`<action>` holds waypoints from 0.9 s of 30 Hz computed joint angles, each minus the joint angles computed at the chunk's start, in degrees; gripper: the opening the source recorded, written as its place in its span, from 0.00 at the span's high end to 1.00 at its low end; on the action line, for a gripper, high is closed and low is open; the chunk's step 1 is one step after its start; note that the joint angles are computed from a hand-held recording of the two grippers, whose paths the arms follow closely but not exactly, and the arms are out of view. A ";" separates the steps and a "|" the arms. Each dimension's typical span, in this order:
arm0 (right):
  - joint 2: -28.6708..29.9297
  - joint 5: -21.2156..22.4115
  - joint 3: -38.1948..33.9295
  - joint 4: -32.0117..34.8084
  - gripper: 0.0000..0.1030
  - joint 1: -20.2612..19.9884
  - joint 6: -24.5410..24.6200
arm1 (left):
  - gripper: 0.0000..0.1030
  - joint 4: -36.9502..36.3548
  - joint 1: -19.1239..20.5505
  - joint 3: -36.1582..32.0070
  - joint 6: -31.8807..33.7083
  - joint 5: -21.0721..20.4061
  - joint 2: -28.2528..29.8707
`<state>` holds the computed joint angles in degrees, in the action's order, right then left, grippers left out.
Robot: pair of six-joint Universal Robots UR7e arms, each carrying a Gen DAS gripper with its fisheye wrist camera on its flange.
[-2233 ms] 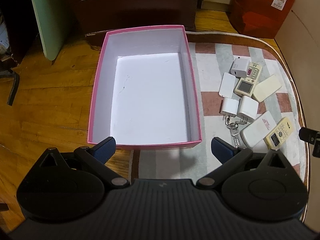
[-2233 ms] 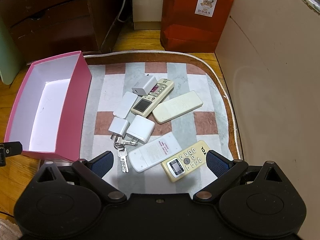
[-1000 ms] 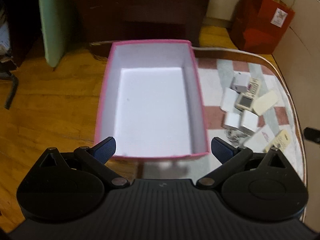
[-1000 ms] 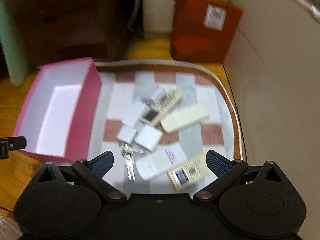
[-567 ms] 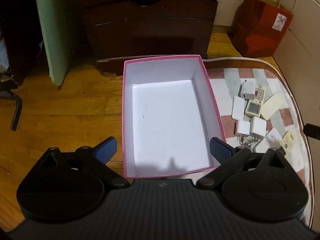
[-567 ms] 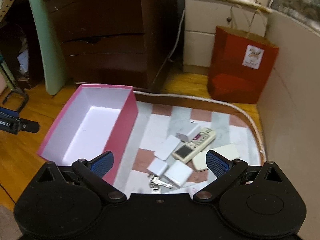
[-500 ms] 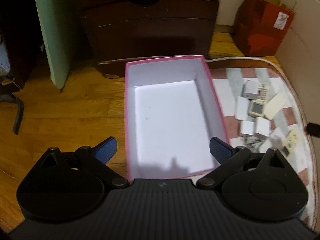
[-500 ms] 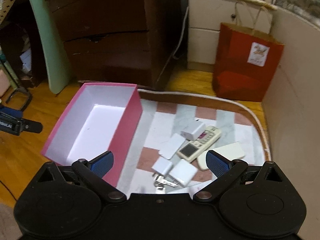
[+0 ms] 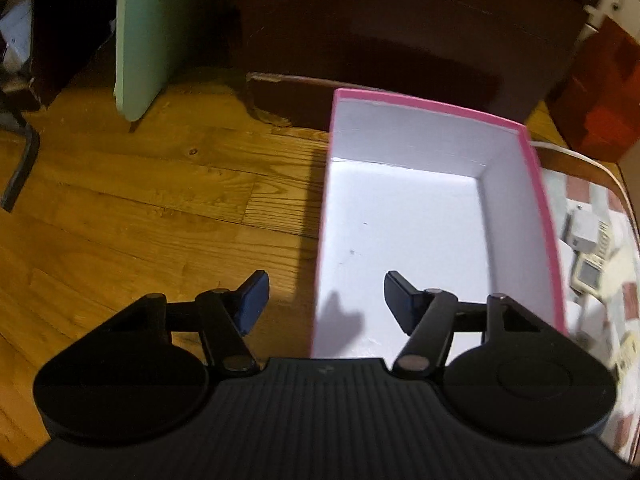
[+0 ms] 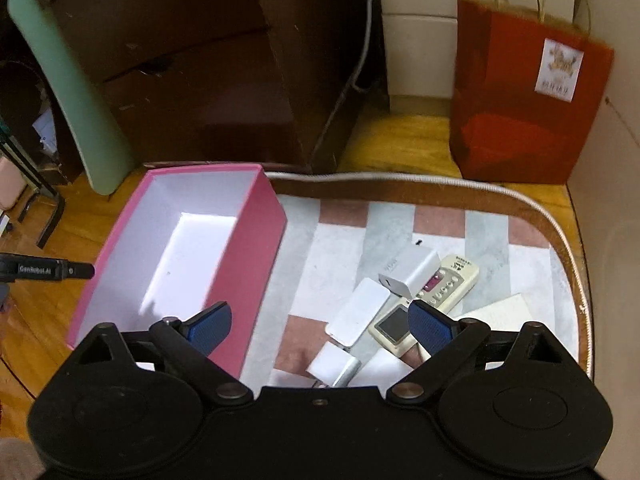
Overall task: Organize rigid objects
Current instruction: 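Move the left tool to the box wall while the right tool approaches the remotes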
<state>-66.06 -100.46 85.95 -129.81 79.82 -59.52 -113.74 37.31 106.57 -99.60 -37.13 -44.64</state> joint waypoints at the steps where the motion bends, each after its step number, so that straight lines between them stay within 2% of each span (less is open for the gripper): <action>1: 0.40 0.11 -0.58 0.74 0.07 -0.17 0.20 | 0.39 -2.02 0.57 0.91 0.60 0.17 -0.08; 4: 1.09 -0.42 -1.48 1.98 0.09 -0.65 -0.04 | 0.39 -6.81 2.15 2.41 3.01 -0.01 -0.01; 6: 1.44 -1.75 -1.74 2.03 0.09 -0.77 -0.63 | 0.39 -6.81 3.47 1.75 4.82 -1.16 0.51; 7: 1.58 -2.61 -1.88 1.97 0.09 -0.81 -0.57 | 0.42 -6.12 4.13 1.21 5.49 -1.77 0.90; 9: 1.80 -4.01 -2.51 2.93 0.09 -1.03 -0.10 | 0.73 -4.47 4.80 0.36 5.16 -2.25 1.71; 10: 1.82 -4.86 -2.58 3.17 0.09 -1.23 0.08 | 0.95 -6.45 4.78 0.81 6.76 -2.06 1.96; 11: 1.79 -5.88 -2.43 3.07 0.09 -1.41 0.30 | 0.98 -9.67 4.42 1.76 7.91 -1.31 2.11; 12: 1.89 -7.10 -2.38 2.94 0.09 -1.58 0.65 | 0.98 -10.48 4.03 2.45 8.73 -0.29 2.20; 14: 2.49 -10.43 -2.56 3.33 0.09 -2.03 2.98 | 0.98 -6.32 3.18 0.63 8.73 1.60 3.56; 17: 4.06 -15.61 -4.06 5.73 0.10 -2.93 10.17 | 0.98 -3.82 2.44 -0.67 9.07 3.73 4.68; 23: 6.52 -14.74 -9.11 15.50 0.19 -6.50 25.01 | 0.97 -11.81 2.23 1.30 14.01 5.58 5.15; 26: 6.44 -13.31 -8.90 16.36 0.23 -7.28 27.47 | 0.97 -18.98 2.56 3.10 16.75 4.33 5.03; 27: 6.53 -13.43 -8.69 16.28 0.24 -7.36 28.29 | 0.97 -19.40 2.40 2.96 16.52 3.68 5.13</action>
<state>-59.53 -113.89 77.26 -113.53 72.46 -31.23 -133.14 39.71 109.53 -83.08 -33.44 -39.50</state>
